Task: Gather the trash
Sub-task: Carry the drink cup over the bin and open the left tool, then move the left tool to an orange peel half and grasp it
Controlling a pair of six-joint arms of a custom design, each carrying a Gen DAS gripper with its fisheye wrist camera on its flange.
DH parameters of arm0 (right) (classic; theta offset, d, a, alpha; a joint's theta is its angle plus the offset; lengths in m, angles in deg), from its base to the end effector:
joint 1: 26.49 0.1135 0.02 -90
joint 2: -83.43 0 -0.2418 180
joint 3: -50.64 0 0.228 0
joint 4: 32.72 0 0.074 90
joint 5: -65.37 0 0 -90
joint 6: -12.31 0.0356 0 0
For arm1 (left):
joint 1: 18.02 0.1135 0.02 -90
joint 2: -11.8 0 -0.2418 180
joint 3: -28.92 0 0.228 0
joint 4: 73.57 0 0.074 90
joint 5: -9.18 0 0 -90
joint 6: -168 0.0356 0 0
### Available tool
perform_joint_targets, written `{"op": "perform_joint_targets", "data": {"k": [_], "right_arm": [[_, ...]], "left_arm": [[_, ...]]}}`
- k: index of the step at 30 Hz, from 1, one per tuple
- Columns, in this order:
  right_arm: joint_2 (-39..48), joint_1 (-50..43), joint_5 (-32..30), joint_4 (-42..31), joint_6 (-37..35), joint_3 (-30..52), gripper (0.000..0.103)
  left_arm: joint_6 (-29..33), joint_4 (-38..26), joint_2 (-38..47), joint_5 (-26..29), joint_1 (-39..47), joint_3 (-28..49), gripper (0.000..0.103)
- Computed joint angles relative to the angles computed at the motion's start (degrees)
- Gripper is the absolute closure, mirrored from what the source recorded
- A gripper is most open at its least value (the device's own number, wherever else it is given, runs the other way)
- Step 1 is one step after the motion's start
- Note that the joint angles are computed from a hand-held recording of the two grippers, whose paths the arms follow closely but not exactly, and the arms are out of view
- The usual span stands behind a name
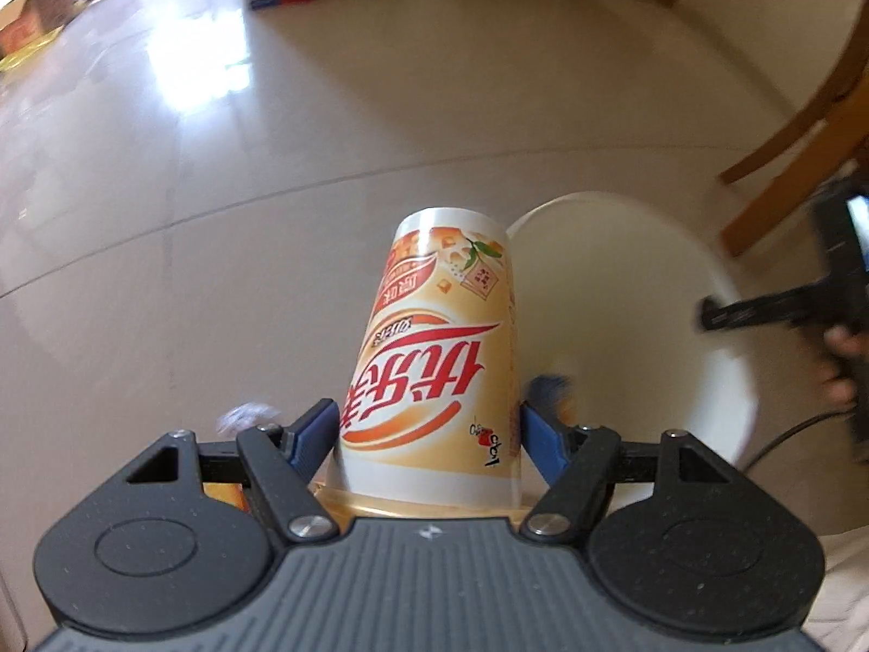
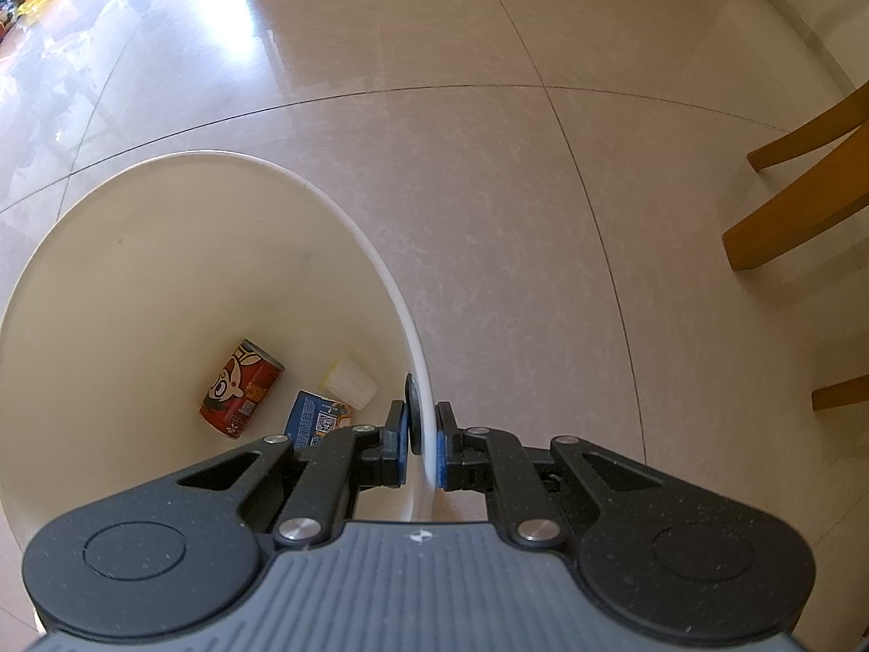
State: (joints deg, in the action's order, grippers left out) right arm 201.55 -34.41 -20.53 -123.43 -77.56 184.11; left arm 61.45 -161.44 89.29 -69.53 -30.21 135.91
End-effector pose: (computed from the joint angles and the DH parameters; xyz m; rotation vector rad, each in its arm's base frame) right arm 0.3775 -0.0551 0.2812 0.2160 2.8808 -0.1284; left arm 0.2167 -0.0539 0.3691 -0.0264 2.6224 -0.4353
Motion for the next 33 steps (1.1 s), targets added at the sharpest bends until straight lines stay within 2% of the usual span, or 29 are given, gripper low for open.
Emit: {"op": "perform_joint_targets", "data": {"k": [4,9,11,15,23,27,33], "right_arm": [[0.10,0.33,0.66,-0.04,1.55,0.11,0.091],[0.10,0.25,0.65,-0.05,1.52,0.16,0.091],[0.12,0.31,0.67,-0.02,1.67,0.15,0.091],[0.02,0.38,0.73,0.05,1.79,-0.03,0.091],[-0.01,0.37,0.60,-0.20,2.65,0.08,0.091],[-0.02,0.69,1.17,-0.37,3.67,0.22,0.091],[0.23,0.91,1.50,-0.84,5.27,0.78,0.091]], "left_arm": [[-5.52,2.67,4.19,-1.26,-6.83,4.64,0.031],[-12.44,6.77,9.04,-2.82,-12.96,6.11,0.031],[-13.36,9.40,10.54,-2.54,-13.51,5.06,0.031],[-16.07,9.49,11.42,-4.07,-15.90,6.01,0.030],[-19.13,11.13,9.98,-5.68,-16.62,3.66,0.022],[-18.01,8.13,6.75,-7.05,-15.32,2.83,0.019],[-16.70,8.07,1.47,-10.56,-14.15,-3.21,0.014]]}}
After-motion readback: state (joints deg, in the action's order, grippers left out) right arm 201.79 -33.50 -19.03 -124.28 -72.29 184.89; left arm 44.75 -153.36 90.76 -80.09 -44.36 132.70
